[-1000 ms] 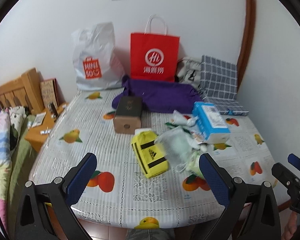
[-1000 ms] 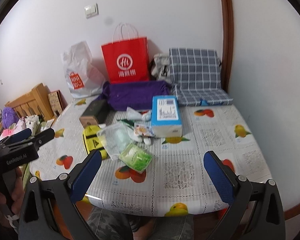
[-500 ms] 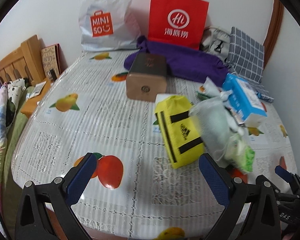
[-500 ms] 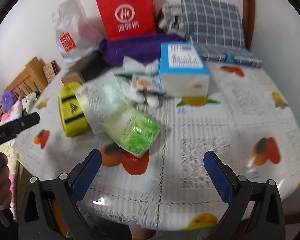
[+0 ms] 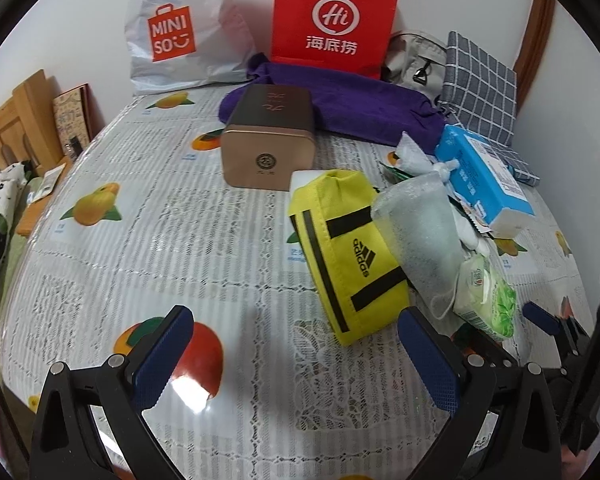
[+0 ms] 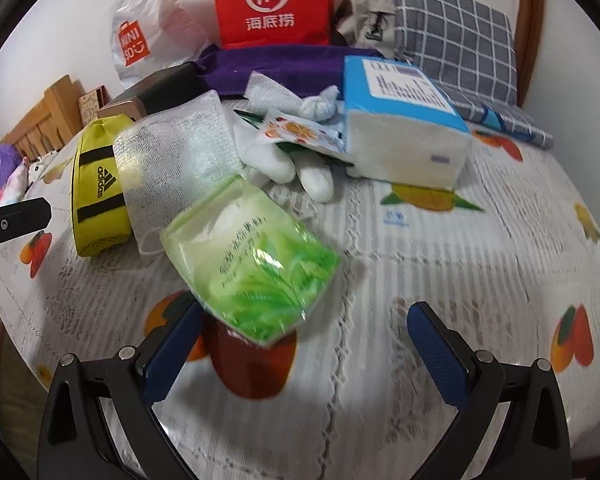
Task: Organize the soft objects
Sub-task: 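Grasp the green tea-print packet with the right tool while the left tool grasps the yellow pouch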
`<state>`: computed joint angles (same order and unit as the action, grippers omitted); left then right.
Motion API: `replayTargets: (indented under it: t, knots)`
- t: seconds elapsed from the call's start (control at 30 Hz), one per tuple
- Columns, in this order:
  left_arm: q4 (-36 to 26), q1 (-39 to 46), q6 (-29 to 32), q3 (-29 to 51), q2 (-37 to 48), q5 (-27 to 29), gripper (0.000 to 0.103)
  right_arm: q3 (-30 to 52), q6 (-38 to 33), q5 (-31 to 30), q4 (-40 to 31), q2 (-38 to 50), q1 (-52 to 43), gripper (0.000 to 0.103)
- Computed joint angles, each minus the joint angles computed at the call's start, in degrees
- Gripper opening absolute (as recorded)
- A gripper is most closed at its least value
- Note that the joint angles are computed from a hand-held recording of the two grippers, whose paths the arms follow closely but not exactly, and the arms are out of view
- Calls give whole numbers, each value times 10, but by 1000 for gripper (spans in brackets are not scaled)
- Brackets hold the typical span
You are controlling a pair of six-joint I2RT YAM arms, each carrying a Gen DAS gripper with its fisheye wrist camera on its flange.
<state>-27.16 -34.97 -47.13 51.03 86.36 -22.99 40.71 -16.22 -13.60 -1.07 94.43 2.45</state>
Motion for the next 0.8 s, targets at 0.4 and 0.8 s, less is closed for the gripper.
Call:
replayTargets:
  t: [0.4,0.8]
  knots:
    - [105,42,7,-22,37,65,95,39,3,-30,35,43,17,68]
    - [190,49,24,-1,101,94,57,40,-6,-33,35,34,-56,61]
